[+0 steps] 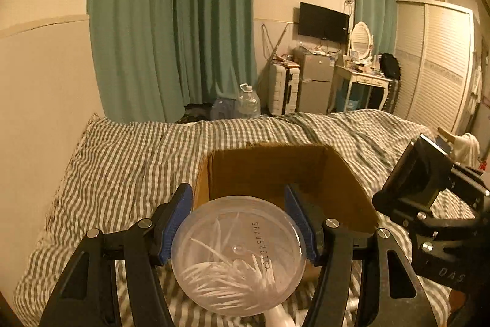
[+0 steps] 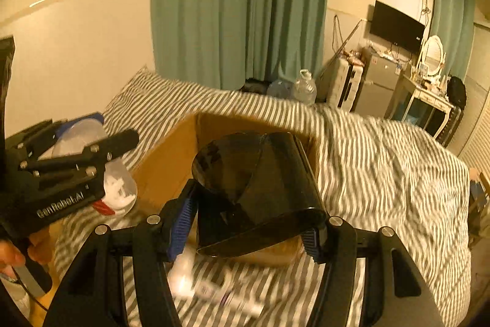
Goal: Organize objects
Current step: 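Drop the swab tub into the box with the left tool while the right tool drops the black case in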
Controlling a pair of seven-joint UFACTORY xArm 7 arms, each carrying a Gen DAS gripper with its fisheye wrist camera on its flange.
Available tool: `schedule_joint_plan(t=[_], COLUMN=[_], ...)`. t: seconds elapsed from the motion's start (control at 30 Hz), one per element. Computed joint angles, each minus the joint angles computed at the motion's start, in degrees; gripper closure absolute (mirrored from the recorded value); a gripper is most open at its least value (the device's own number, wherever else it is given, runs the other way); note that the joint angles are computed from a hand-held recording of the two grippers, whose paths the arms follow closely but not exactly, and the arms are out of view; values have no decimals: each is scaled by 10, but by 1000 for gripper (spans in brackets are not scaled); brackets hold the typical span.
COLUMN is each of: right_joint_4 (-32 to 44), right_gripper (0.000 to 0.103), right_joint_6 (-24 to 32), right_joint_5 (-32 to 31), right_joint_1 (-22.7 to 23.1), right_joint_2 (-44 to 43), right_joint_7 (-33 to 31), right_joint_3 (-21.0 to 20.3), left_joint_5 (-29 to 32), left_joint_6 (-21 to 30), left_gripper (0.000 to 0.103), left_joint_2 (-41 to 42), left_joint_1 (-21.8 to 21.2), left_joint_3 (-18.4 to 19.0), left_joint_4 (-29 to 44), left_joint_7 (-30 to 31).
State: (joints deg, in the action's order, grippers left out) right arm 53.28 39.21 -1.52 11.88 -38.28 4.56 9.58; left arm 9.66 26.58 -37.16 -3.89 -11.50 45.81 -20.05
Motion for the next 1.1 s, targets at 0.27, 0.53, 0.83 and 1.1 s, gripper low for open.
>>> schedule_joint_plan(t=[0.27,0.53,0.83,1.1], right_joint_4=[114,181,156,126], right_gripper=[44,44,38,23], right_joint_6=[-59,-49,-42,11], right_joint_5=[-3,37,54,26], right_joint_1=[-15,-14,-13,-13], right_joint_2=[201,352,335,255], right_joint_7=[-14,-67,-107,-82], right_joint_3=[-21,-46,-42,-37], left_joint_5=[33,133,52,112], left_joint_6=[-64,-34,13,17], left_gripper=[39,39,26,8], left_joint_2=[178,311,342,266], left_joint_1=[22,8,-43,-40], left_joint_3=[1,13,56,47], left_joint_4=[97,174,186,161], left_joint_7=[-8,-60,6,-43])
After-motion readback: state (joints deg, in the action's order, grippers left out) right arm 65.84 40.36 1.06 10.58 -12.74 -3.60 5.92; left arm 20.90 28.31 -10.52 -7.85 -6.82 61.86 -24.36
